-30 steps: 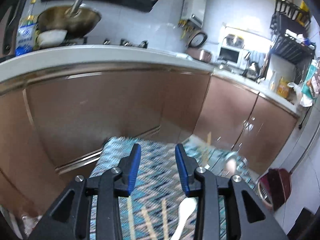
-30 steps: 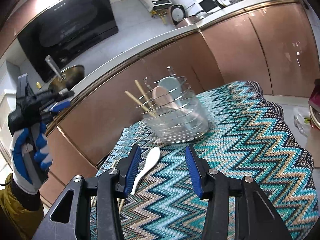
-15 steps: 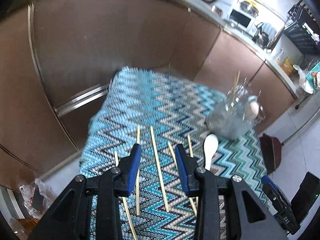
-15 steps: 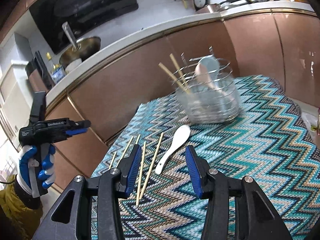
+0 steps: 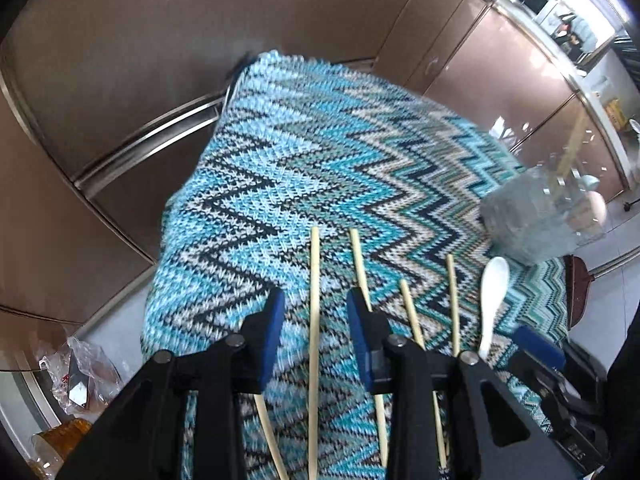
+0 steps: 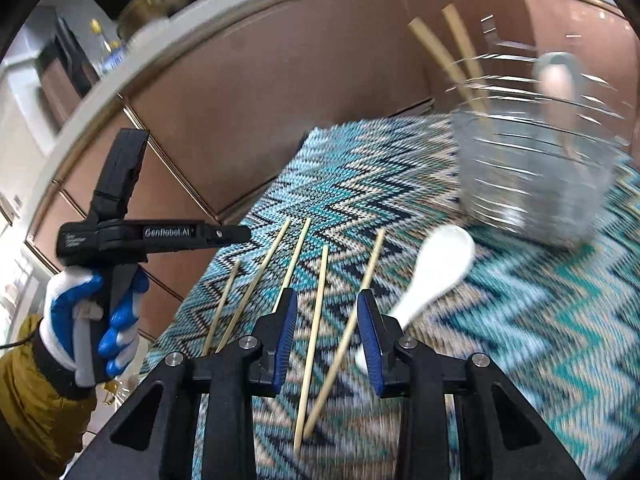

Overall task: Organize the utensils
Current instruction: 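Lower both open grippers toward the loose chopsticks on the cloth, then close the right gripper on a chopstick while the left gripper closes on another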

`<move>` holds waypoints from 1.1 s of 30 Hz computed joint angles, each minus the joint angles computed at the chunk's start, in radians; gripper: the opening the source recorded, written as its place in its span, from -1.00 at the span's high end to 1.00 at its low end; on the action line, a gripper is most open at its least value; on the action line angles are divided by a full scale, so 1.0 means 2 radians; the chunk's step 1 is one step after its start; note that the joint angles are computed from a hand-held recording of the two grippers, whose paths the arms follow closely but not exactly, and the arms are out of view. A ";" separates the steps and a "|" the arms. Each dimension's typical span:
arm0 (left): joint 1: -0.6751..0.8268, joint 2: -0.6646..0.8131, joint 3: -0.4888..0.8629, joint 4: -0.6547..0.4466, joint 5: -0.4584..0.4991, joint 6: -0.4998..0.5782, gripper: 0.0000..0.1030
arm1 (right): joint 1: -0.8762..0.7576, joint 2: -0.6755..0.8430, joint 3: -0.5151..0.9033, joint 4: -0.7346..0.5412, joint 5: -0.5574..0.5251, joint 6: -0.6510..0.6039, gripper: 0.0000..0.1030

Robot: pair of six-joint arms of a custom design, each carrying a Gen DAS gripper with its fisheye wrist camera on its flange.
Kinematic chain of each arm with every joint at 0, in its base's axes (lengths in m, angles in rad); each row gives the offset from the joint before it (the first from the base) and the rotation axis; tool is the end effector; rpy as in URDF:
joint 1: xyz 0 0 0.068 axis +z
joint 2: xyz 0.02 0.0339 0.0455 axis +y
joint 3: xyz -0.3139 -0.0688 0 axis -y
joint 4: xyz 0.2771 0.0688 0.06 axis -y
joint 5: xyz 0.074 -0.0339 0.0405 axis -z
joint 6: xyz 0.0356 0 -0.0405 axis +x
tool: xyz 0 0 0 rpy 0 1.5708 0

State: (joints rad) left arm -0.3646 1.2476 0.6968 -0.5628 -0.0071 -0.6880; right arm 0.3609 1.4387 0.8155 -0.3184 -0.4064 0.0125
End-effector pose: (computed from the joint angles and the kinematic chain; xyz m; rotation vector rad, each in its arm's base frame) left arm 0.2208 -0.0840 0.2189 -0.4411 2.6901 -0.3102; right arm 0.2771 0.1196 0.2254 -0.6032 2.4525 0.6624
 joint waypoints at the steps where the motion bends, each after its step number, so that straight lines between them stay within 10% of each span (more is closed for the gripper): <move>1: 0.006 0.015 0.005 0.003 0.004 0.008 0.45 | 0.008 0.022 0.016 -0.004 0.012 -0.003 0.41; 12: 0.025 0.108 0.052 -0.002 0.027 0.053 0.61 | 0.026 0.185 0.144 -0.064 0.082 0.003 0.51; 18: 0.011 0.124 0.064 -0.009 0.007 0.050 0.85 | 0.022 0.192 0.155 -0.072 0.071 0.002 0.82; 33: 0.000 0.009 0.024 -0.009 -0.007 0.004 0.91 | 0.001 0.090 0.087 -0.047 0.013 0.005 0.87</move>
State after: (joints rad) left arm -0.3649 1.2659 0.7446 -0.5808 -0.0213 -0.6794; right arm 0.3631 1.6183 0.9890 -0.4131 -0.3796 0.0229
